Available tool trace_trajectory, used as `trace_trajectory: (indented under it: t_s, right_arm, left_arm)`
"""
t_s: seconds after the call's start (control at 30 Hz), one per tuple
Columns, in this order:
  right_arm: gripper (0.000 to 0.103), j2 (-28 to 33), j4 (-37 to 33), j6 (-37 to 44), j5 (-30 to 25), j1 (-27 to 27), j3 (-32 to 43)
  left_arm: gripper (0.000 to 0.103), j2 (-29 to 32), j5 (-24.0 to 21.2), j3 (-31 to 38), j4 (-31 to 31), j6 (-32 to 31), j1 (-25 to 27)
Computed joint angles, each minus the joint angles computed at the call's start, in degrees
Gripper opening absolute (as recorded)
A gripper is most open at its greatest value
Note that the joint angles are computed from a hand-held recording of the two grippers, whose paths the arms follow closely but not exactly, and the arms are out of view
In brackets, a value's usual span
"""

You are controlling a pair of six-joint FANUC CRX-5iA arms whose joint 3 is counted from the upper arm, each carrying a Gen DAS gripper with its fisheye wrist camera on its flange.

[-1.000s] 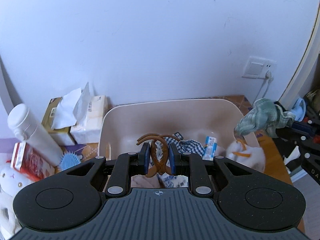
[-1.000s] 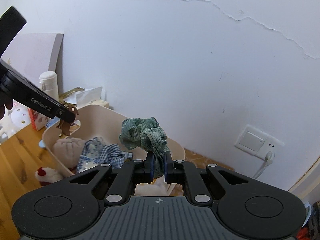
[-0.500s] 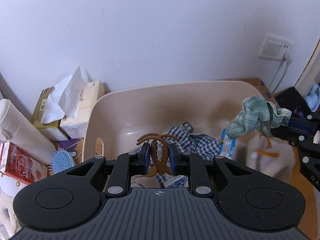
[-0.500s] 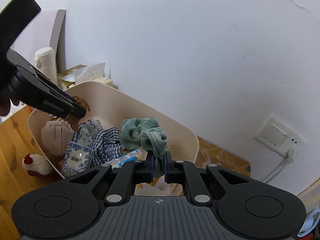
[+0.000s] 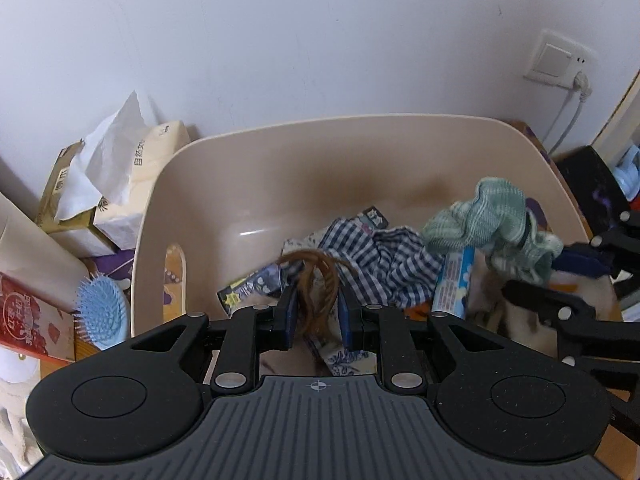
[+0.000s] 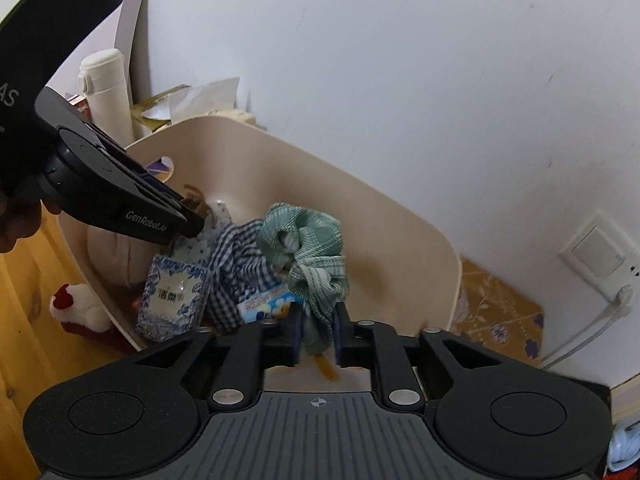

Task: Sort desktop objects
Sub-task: 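Carry the hair clip and green sock into the basket and open both grippers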

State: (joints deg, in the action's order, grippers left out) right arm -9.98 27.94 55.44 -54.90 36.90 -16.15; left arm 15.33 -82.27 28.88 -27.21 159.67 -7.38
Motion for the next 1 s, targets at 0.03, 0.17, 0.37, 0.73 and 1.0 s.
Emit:
trace_trajectory:
  t_s: [0.03, 0.17, 0.37, 0.73, 1.0]
  right_arm:
    - [0.037, -0.2, -0.1, -0.3, 0.0, 0.0, -0.1]
    - [0.060, -1.0, -0.1, -2.3, -0.4, 0.5, -0.6]
    - [0.079, -2.2, 0.0, -5.5, -1.8, 1.3, -0.7]
    - [0.092, -5.5, 6.1, -15.7, -2.6, 4.0, -3.6]
    - [0.094, -8.8, 12.4, -22.8, -4.5, 7.7, -5.8]
  left_arm:
    - [0.032, 0.0, -0.1, -0.1, -0.2, 0.2, -0.1]
    - [0.073, 0.0, -1.5, 0.1, -0.6, 1.7, -0.7]
    - [0.075, 0.7, -3.6, 1.0, -0.9, 0.9, -1.4]
    - [0.076, 0.3, -7.5, 2.7, -3.5, 3.8, -3.4]
    - [0.077, -2.0, -9.7, 3.2, -6.7, 5.1, -5.8]
